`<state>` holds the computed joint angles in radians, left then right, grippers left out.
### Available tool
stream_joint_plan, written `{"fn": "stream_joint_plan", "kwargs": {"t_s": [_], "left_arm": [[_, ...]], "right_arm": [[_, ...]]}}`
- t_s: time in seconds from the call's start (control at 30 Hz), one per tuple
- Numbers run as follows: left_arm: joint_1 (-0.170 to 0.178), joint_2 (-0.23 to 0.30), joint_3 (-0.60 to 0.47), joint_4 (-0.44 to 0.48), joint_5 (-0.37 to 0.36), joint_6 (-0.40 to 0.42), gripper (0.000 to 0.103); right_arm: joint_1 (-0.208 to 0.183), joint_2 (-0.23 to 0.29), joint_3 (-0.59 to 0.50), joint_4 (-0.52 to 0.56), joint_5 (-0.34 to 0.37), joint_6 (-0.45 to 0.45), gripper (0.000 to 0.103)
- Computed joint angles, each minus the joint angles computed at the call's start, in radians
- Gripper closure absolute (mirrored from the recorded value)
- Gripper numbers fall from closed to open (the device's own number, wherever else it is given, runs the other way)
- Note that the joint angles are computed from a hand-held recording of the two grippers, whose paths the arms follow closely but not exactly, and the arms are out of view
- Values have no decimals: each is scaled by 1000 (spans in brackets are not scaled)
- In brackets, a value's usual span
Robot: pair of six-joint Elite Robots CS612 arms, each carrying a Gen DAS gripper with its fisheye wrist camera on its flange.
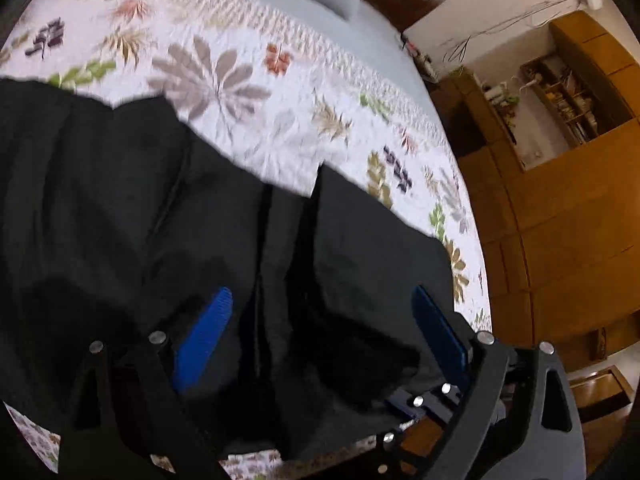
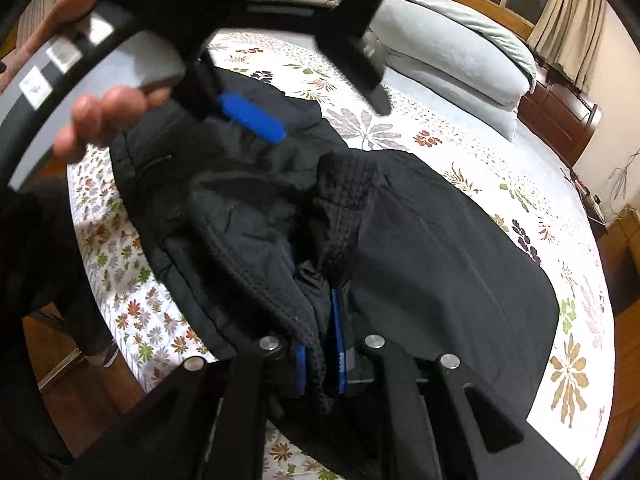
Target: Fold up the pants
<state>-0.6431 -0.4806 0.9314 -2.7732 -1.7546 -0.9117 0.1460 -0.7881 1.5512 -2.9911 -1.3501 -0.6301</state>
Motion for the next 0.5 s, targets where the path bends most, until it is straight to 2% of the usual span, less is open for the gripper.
{"fn": "stream_joint_plan", "kwargs": {"t_s": [0.1,0.2,0.33,0.5], "left_arm": [[-4,5,-21,45,-27,71,13],[0,28,-70,101,-96,101,13],[2,62,-141,237,-112,117,13],[2,88,-184,270,-126,107,14]], "right_arm": [[1,1,-2,3,-2,-6,89],[2,1,-4,9,-4,-21,87],[1,0,-6,15,-2,-14,87],[2,0,-2,8,-11,-24,83]]}}
